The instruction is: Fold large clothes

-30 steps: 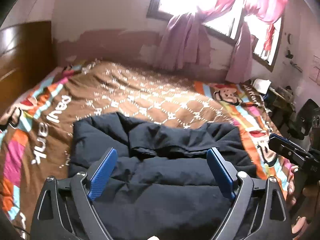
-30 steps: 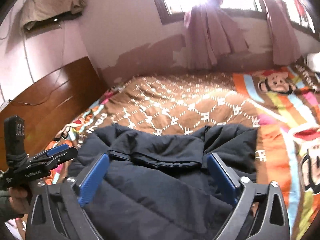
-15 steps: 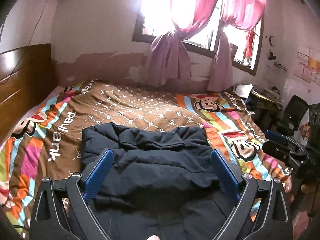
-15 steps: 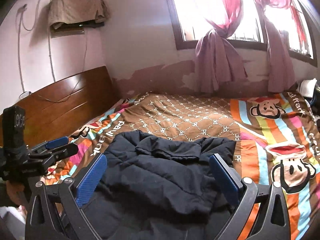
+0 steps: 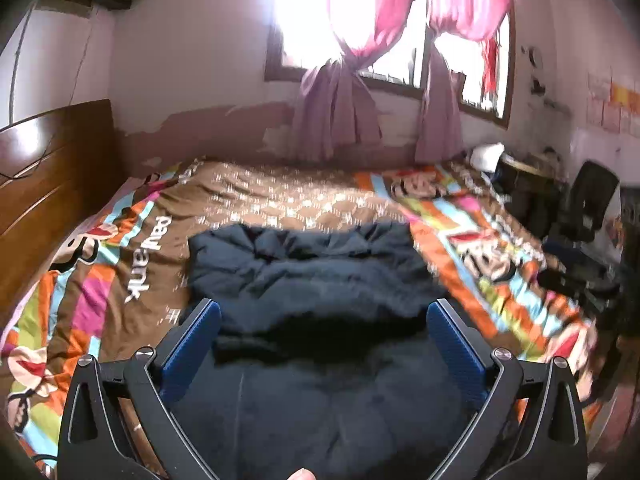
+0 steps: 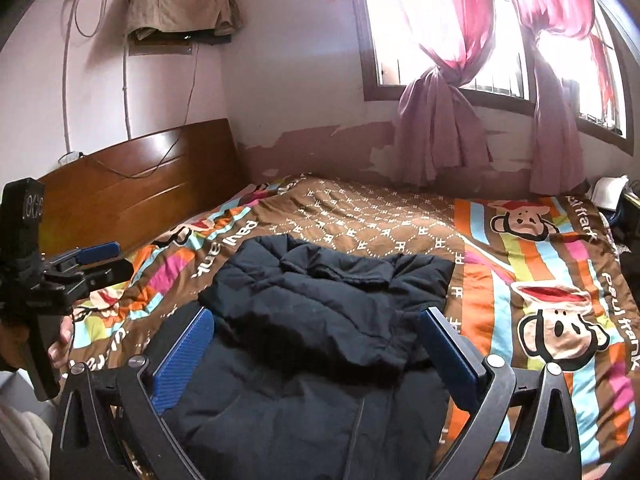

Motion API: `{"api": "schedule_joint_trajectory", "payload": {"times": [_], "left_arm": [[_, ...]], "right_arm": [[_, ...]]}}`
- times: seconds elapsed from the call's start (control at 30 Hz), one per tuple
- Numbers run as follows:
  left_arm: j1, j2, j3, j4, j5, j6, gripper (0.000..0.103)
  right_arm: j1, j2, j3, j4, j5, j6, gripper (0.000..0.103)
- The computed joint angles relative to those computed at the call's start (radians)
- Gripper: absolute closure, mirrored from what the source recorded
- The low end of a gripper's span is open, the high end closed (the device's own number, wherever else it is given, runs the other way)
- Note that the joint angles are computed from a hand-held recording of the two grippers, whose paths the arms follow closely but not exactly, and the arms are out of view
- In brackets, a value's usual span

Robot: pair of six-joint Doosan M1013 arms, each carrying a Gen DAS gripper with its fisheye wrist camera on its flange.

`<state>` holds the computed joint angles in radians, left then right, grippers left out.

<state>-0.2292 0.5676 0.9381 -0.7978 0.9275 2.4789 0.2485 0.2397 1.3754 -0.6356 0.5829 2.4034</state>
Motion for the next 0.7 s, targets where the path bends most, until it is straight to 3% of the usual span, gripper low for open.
{"api": "schedule_joint_trajectory", "payload": {"times": [0.17,0.37,0.7], "left_arm": [[0.03,0.008,0.045,0.007,0.089,0.068,0.002],[0.059,0.014,0.098,0.047,0.113,0.165,0.002],[0.085,0.037,0.115,0.193,0.172,0.112,0.002]], "right_arm": [[0.013,0.003,0.023,0.092,0.017,-0.082,0.0],[0.042,0.015,0.053,0.197,0.059,-0.311,0.0],[0.065,0.056,0.068,0.418,0.195,-0.626,0.0]]}}
